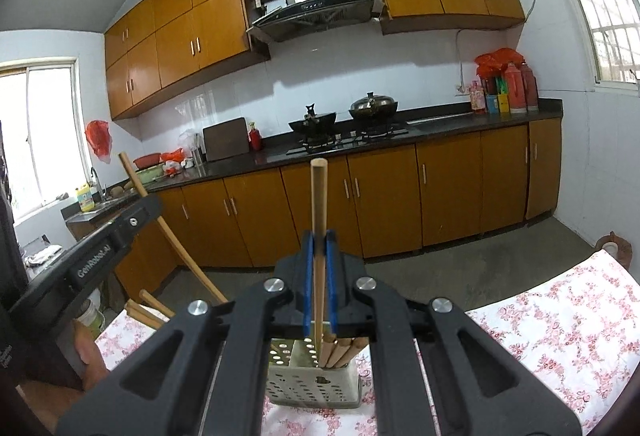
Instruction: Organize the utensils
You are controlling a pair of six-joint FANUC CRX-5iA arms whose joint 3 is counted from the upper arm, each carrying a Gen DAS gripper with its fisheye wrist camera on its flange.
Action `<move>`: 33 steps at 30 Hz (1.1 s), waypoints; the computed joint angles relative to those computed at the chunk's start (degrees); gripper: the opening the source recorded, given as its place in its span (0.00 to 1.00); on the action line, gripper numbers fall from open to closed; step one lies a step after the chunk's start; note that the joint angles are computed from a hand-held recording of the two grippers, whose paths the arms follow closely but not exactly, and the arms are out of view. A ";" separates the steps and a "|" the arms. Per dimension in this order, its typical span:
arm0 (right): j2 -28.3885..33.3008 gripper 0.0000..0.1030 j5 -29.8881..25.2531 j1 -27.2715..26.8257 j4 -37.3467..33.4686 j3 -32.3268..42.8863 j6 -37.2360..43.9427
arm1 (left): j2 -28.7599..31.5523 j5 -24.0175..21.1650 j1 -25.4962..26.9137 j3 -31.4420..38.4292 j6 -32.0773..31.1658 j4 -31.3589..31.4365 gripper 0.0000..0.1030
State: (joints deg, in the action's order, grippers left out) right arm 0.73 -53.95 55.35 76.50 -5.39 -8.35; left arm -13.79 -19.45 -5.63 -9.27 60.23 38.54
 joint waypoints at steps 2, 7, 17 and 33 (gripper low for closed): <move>0.26 0.07 0.10 0.13 -0.44 0.15 0.26 | 0.46 -1.44 0.35 0.91 1.39 -1.49 0.07; 0.66 0.09 -0.35 0.63 -0.84 0.48 0.85 | 1.06 -5.66 1.64 3.06 3.97 -4.13 0.08; -0.24 0.22 -5.22 3.54 -0.69 0.65 1.66 | -1.79 -7.99 3.72 2.29 2.76 -3.49 0.34; -4.57 0.96 -25.09 19.53 3.57 -4.59 4.02 | -19.35 -15.22 15.06 -13.28 -10.90 5.91 0.98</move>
